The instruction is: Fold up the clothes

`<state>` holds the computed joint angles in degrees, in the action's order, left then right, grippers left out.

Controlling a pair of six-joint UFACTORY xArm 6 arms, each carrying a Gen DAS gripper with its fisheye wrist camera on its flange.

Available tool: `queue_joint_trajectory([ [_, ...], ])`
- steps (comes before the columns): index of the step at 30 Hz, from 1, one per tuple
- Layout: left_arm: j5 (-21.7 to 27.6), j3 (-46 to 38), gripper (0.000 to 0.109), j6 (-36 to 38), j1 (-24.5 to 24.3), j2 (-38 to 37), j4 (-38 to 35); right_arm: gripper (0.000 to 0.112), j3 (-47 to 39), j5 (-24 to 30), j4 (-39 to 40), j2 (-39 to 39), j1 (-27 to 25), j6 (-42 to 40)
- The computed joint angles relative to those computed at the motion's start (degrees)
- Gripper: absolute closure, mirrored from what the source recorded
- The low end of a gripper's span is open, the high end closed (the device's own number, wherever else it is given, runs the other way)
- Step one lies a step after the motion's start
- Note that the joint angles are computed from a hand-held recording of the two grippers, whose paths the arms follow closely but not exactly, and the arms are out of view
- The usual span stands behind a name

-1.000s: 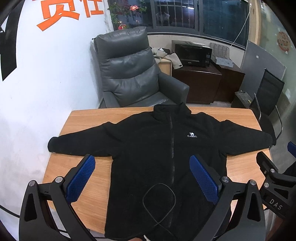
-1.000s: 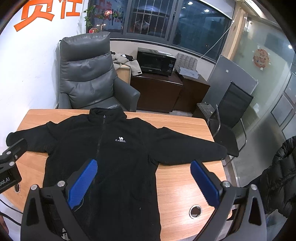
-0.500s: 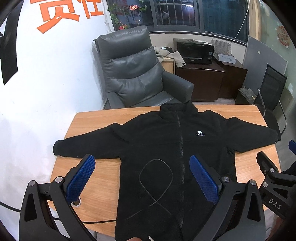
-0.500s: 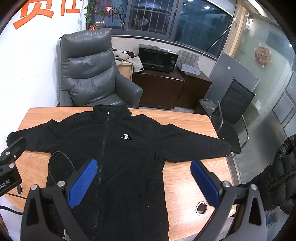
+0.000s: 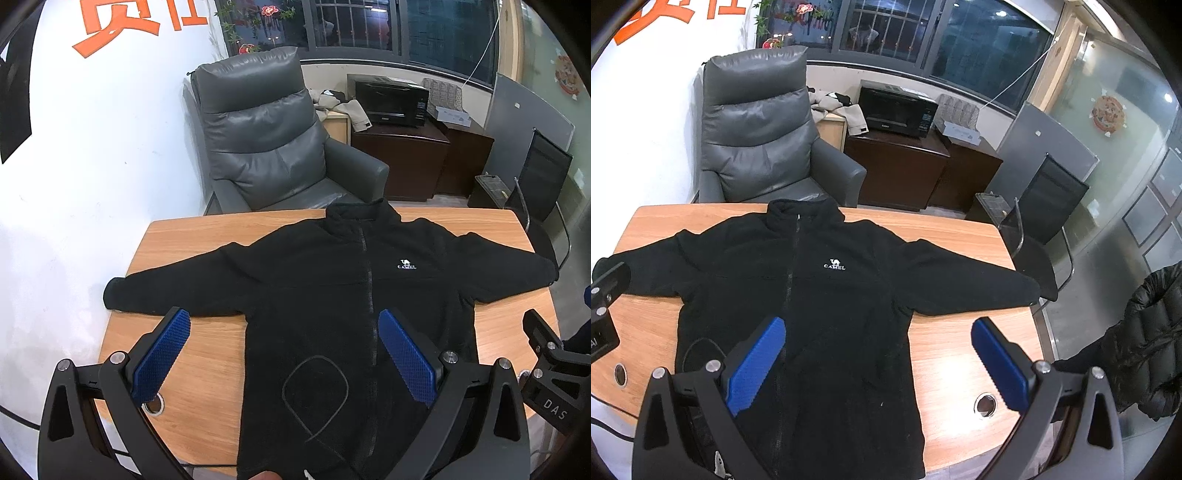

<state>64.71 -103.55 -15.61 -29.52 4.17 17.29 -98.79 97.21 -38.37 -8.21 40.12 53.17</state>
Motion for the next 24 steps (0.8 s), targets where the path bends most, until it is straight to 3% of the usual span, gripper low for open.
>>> queue_joint_trajectory([
  [24,0.37,-2.65,0.006,2.37,0.61,2.66,-2.47,0.009,-16.10,5.81,-0.40,11.83,-0.52,-2.69],
])
